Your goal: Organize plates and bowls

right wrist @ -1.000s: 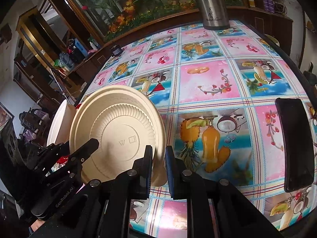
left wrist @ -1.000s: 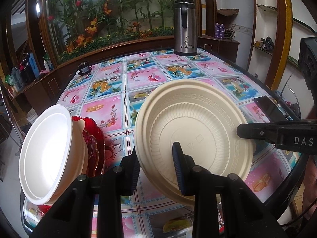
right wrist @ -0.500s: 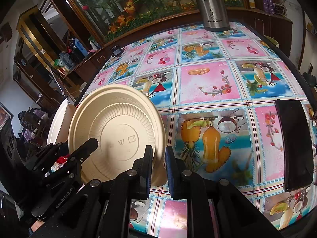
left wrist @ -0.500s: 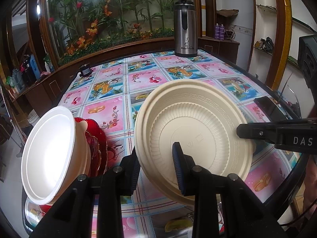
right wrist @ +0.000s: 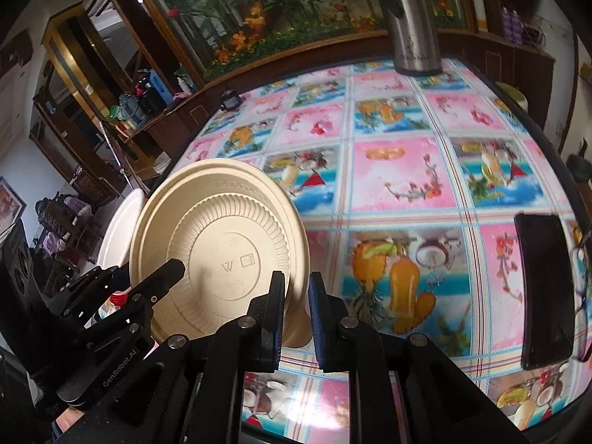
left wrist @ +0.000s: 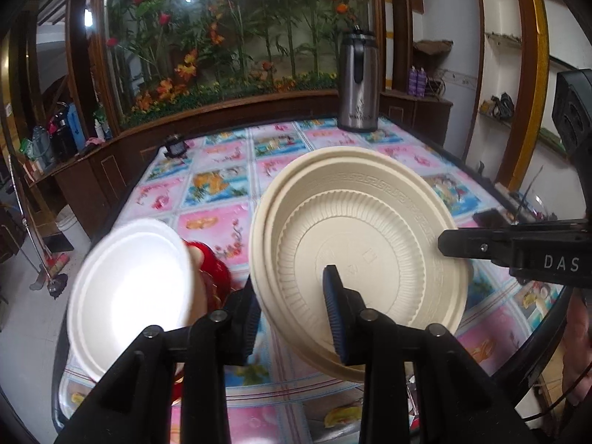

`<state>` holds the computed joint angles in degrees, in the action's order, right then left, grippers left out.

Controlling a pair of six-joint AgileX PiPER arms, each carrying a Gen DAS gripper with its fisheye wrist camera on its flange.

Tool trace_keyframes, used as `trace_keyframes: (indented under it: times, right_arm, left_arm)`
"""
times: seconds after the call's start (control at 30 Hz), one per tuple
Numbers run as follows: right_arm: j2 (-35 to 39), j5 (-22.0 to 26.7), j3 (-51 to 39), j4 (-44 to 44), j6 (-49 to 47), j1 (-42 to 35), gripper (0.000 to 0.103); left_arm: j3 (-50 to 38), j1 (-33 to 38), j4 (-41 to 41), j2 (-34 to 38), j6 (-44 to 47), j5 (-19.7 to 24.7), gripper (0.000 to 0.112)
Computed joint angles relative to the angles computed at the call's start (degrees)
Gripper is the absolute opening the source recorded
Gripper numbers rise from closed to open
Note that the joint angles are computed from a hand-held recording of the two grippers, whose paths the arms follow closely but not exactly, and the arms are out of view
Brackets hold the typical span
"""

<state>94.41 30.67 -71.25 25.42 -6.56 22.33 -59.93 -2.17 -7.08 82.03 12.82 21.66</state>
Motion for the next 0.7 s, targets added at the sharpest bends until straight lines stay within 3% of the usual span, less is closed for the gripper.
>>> trace_keyframes:
  times: [0.2, 0.4, 0.7]
  right_arm:
    - [2.18, 3.48, -10.60, -6.45, 4.74, 5.73, 0.015]
    - [9.00, 7.30, -24.10, -10.20, 7.32, 10.92, 0.015]
    - [26.60, 21.01, -51.16, -16.54, 12.20, 16.77, 0.015]
  left_arm:
    - [-0.87, 7.35, -6.23, -5.23, 6.47, 0.91, 0.039]
    - [-2.79, 16.15, -13.01, -5.56, 13.60, 2.56, 0.039]
    - [-2.50, 23.63, -19.24, -2.50, 18.76, 2.76, 0.039]
